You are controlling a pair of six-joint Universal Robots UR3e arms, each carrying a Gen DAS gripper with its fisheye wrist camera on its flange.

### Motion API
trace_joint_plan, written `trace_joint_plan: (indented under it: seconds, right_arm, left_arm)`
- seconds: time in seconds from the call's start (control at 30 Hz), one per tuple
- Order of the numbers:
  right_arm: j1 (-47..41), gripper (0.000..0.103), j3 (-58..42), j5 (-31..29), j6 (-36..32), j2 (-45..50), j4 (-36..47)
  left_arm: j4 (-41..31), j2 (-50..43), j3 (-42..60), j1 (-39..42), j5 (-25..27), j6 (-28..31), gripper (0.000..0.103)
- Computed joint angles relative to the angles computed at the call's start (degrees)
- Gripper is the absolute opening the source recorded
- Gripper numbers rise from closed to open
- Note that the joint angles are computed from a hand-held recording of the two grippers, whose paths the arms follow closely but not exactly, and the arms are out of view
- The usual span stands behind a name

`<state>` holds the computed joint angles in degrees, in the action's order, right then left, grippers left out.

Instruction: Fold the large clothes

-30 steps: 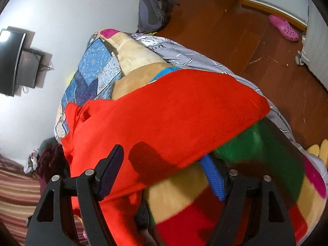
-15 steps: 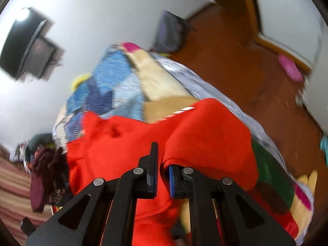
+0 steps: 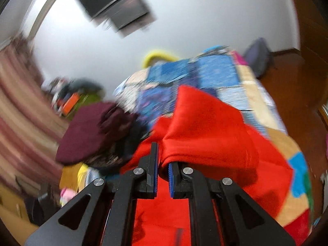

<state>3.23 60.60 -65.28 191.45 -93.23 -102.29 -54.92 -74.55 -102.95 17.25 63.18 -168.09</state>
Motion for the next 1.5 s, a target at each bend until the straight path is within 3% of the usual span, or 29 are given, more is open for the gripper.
trace_joint_plan:
  seconds: [0.23,0.47,0.63,0.77,0.87,1.0,1.03,1.23,1.33,1.5]
  right_arm:
    - [16.6,0.007,-9.7,-6.6,-0.9,16.7,3.2]
    - [22.1,0.007,-14.3,-5.4,-3.7,25.7,13.2]
    - [21.5,0.007,-12.6,-5.8,-5.9,23.5,15.5]
    - [19.7,0.008,-13.6,-7.9,-8.5,19.4,17.3]
    - [16.5,0.014,-9.7,-10.2,-10.0,13.3,15.5]
    - [12.6,0.047,-2.4,-13.4,-10.6,6.0,10.6]
    - [11.2,0.049,0.6,-14.3,-10.7,3.5,8.7]
    - [2.6,0.049,8.8,-15.6,-13.9,-5.8,7.8]
    - [-2.6,0.049,13.1,-15.0,-15.0,-10.0,7.8]
    - [-11.5,0.05,19.9,-13.4,-17.8,-16.1,9.4]
  left_arm:
    - [-6.1,6.2,-3.9,12.6,-4.7,5.1,0.087]
    - [-11.7,10.1,-6.7,21.3,-7.0,10.6,0.087]
    - [-13.2,10.2,-7.2,22.2,-7.4,11.3,0.087]
    - [-12.7,7.6,-5.8,18.8,-7.0,9.4,0.087]
    - [-11.4,4.9,-4.3,15.0,-6.9,6.8,0.087]
    - [-5.7,-0.2,-1.7,6.3,-2.7,1.7,0.087]
    - [-4.4,-1.6,-0.9,4.1,-1.3,0.8,0.087]
    - [-3.3,-14.7,9.1,-8.6,4.2,-0.9,0.086]
    - [-4.1,-21.6,14.7,-13.9,7.7,-1.3,0.078]
    - [-7.3,-30.8,23.1,-18.7,10.1,-2.7,0.076]
